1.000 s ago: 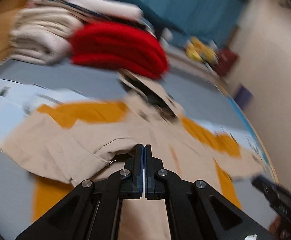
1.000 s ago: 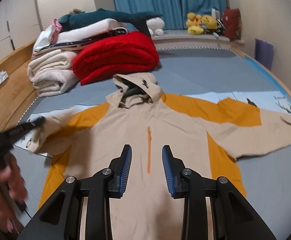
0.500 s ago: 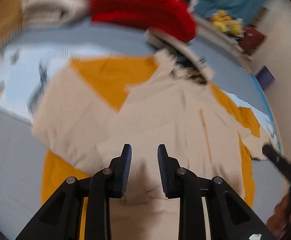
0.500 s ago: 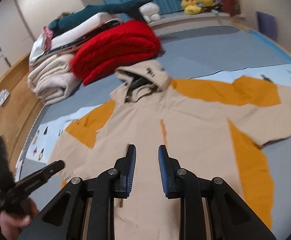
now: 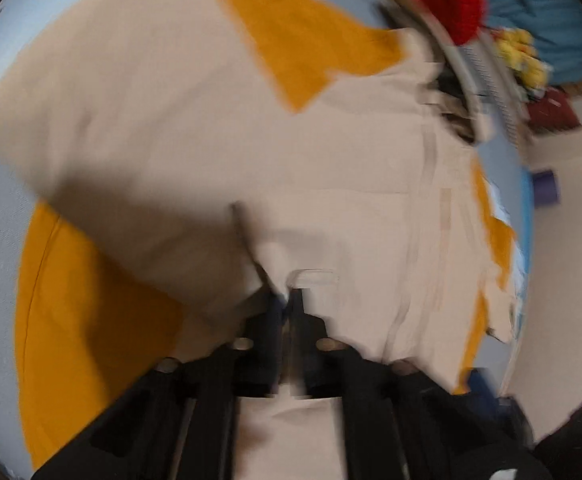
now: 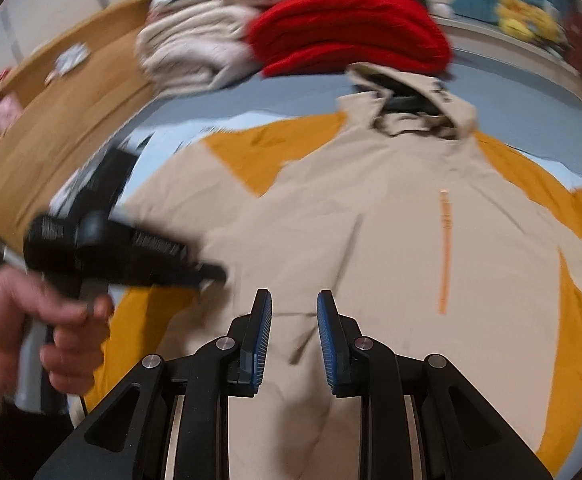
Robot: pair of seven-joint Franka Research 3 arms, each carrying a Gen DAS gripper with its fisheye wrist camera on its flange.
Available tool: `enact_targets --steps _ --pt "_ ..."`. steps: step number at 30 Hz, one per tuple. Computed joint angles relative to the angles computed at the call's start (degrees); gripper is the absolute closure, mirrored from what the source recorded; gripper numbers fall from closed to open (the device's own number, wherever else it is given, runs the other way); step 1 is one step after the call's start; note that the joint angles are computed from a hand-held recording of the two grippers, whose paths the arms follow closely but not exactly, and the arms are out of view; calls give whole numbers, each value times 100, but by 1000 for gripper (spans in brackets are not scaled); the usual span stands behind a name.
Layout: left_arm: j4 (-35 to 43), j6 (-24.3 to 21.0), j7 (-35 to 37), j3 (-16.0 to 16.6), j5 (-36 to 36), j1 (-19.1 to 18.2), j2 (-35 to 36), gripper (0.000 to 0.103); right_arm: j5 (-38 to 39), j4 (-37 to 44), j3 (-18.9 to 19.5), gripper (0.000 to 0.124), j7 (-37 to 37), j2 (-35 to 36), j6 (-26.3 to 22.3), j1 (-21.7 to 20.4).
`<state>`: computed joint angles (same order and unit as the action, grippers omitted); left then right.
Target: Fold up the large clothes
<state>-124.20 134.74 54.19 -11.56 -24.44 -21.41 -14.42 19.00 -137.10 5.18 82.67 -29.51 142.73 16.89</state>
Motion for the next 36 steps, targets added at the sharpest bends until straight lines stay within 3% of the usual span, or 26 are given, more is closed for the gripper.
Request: enact_targets --steps 2,5,8,12,17,19,21,26,29,32,34,36 --pt "326 215 331 -45 65 -66 198 103 -64 -5 45 94 -182 49 -19 95" --pt "399 845 1630 128 -1012 -403 158 103 41 -34 14 85 -423 77 6 248" --pt "482 1023 2430 219 -1889 -564 202 103 76 -107 39 76 -529 35 126 293" --pt "667 945 2882 139 -2389 -530 353 103 -34 -125 133 74 -509 33 205 226" --pt "652 888 2978 36 -2513 -412 344 103 -314 -96 231 75 -185 155 361 70" --pt "741 907 2929 -8 -2466 -382 423 103 -464 -89 289 80 -35 183 427 -2" --pt "739 939 2867 -41 -2378 -337 404 103 -538 -82 288 99 30 187 470 -15" --pt "689 1093 2827 -29 -2183 -291 317 103 -736 -94 310 109 436 172 757 -202" --pt "505 1471 2300 -65 -1684 -152 147 103 -859 -50 289 110 878 131 872 -483" --pt "305 1615 917 -283 -58 298 -96 103 -959 30 181 111 1281 186 1028 -811" --pt "320 1306 -58 -520 1242 724 -228 103 -1122 50 139 111 1640 179 1193 -1170" --pt "500 694 -756 -753 2435 1062 -263 103 -1376 57 161 111 1973 197 1368 -1554"
